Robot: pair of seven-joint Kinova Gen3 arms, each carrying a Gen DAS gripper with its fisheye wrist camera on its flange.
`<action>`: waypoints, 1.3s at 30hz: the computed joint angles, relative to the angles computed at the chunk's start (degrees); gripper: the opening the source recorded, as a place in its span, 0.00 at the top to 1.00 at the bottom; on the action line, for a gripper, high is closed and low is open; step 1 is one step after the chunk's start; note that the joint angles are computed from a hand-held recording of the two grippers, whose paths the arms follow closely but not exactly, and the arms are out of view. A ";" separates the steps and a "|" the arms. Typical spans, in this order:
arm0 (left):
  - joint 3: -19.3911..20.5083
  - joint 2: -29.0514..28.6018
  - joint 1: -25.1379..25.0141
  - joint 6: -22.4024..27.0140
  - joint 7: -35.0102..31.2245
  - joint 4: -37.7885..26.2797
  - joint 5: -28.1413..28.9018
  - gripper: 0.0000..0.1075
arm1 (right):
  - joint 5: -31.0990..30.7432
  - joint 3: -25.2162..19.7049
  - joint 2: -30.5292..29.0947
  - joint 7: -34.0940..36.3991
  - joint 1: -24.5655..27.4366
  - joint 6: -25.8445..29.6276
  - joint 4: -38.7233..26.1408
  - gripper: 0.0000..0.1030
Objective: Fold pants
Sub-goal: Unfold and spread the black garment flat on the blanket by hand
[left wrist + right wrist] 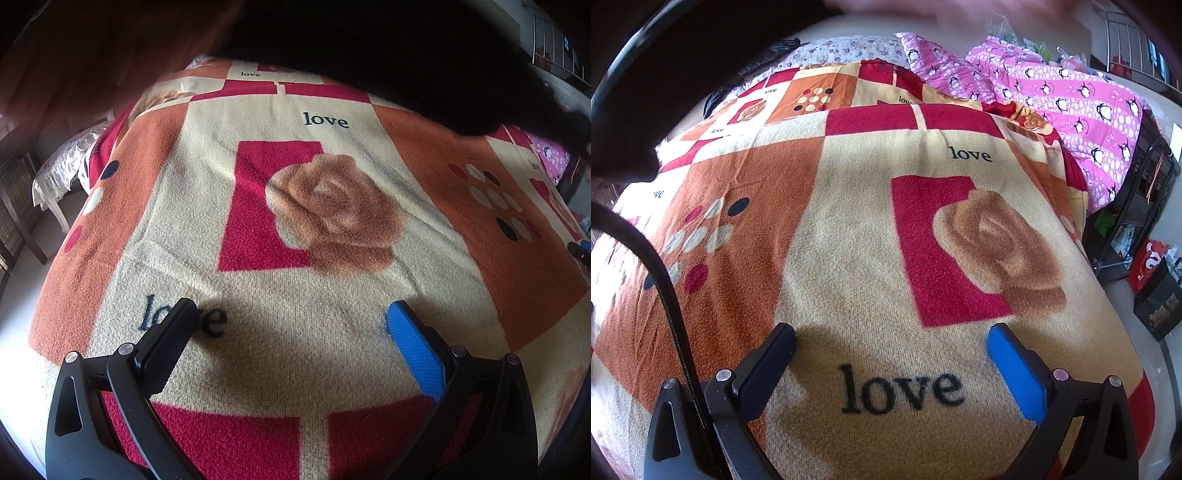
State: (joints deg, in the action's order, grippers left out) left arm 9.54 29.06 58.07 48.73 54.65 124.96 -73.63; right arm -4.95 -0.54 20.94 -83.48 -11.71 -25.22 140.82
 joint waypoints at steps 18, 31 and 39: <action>-0.26 0.38 -0.52 -0.39 -0.08 -0.38 -0.67 0.04 | -0.37 0.25 -0.50 0.33 -0.22 0.45 0.37 0.00; -0.27 0.46 -0.46 -0.42 -0.02 -0.47 -0.71 0.04 | -0.69 0.27 -0.49 0.46 -0.43 1.31 -0.36 0.00; -0.25 0.49 -0.43 -0.41 0.09 -0.43 -0.80 0.04 | -0.88 0.32 -0.48 0.50 -0.61 1.44 -0.45 0.00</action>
State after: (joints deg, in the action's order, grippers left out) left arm 9.29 29.55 57.64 48.32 54.74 124.53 -74.43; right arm -5.83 -0.22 20.46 -82.98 -12.32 -23.78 140.37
